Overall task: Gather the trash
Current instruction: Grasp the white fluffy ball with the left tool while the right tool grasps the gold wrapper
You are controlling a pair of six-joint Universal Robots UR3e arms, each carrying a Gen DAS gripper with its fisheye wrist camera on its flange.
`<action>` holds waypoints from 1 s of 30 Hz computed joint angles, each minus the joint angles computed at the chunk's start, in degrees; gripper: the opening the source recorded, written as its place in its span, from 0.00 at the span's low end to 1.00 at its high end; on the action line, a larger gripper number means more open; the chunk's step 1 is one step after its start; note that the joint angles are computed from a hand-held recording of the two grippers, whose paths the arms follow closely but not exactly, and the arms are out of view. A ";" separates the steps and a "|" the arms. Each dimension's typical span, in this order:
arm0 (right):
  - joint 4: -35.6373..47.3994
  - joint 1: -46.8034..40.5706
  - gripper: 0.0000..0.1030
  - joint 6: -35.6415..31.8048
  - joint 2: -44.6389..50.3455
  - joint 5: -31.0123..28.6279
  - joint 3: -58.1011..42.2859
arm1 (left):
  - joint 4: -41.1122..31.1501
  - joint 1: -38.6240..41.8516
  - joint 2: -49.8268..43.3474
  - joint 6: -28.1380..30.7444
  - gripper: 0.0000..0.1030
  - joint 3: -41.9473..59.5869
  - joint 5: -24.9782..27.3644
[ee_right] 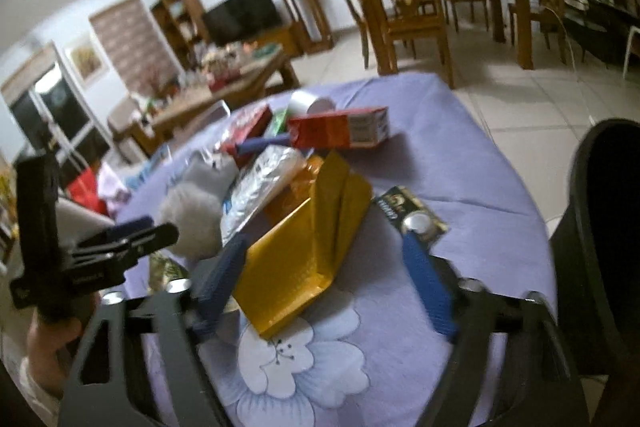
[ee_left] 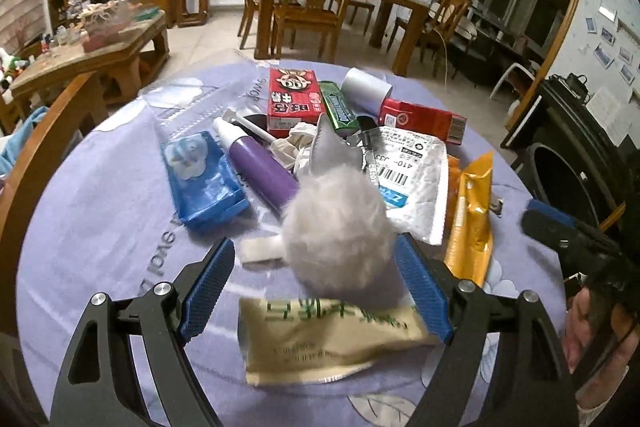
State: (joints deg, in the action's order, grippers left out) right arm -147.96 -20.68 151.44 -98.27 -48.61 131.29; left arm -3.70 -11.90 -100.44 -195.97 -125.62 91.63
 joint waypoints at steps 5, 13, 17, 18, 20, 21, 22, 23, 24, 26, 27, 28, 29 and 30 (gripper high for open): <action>-4.86 7.37 0.42 5.79 10.66 -8.22 -7.85 | 1.81 2.11 -2.72 1.69 0.65 0.25 -4.17; -9.29 10.08 0.23 7.85 17.98 -8.49 -10.74 | 7.30 1.02 -5.25 5.13 0.41 -1.25 -3.00; -9.79 6.81 0.21 5.98 15.50 -3.21 -7.02 | 13.12 2.06 -3.75 5.62 0.40 -4.68 -4.14; -9.45 5.19 0.21 5.12 14.08 -0.93 -5.44 | 14.43 2.21 -3.07 5.65 0.40 -5.60 -4.08; -8.45 1.95 0.20 3.42 10.91 3.26 -2.41 | 16.43 2.34 -0.91 4.95 0.40 -7.74 -4.15; -7.02 0.30 0.20 2.20 9.17 5.24 -1.22 | 17.19 2.39 0.25 4.41 0.40 -8.82 -4.45; -5.96 -0.88 0.20 1.41 7.45 6.72 -0.01 | 17.43 2.35 1.08 4.12 0.40 -9.21 -4.70; -3.31 -2.95 0.20 -0.52 5.12 9.00 1.15 | 17.46 1.91 2.02 3.70 0.40 -9.47 -4.57; -1.23 -4.36 0.20 -1.96 3.25 10.43 2.00 | 17.31 0.90 3.24 3.11 0.40 -9.68 -3.87; 4.05 -8.33 0.20 -5.68 -1.79 13.64 4.04 | 16.24 -1.04 4.50 2.06 0.40 -8.61 -3.15; 7.00 -10.55 0.20 -7.74 -4.44 15.08 4.96 | 16.06 -1.96 4.81 1.51 0.40 -8.22 -3.05; 9.67 -12.82 0.20 -9.73 -7.21 16.39 6.05 | 15.36 -3.37 5.11 0.88 0.40 -7.12 -2.73; 11.97 -15.41 0.20 -11.60 -10.21 17.58 7.29 | 14.71 -4.89 4.89 0.42 0.40 -5.83 -1.86; 13.91 -17.40 0.20 -13.12 -12.37 18.48 8.04 | 14.01 -6.63 4.24 0.01 0.40 -4.10 -0.74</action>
State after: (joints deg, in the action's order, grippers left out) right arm -134.05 -38.09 138.32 -110.64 -30.13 139.33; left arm 10.31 -18.53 -96.20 -195.96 -129.72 90.89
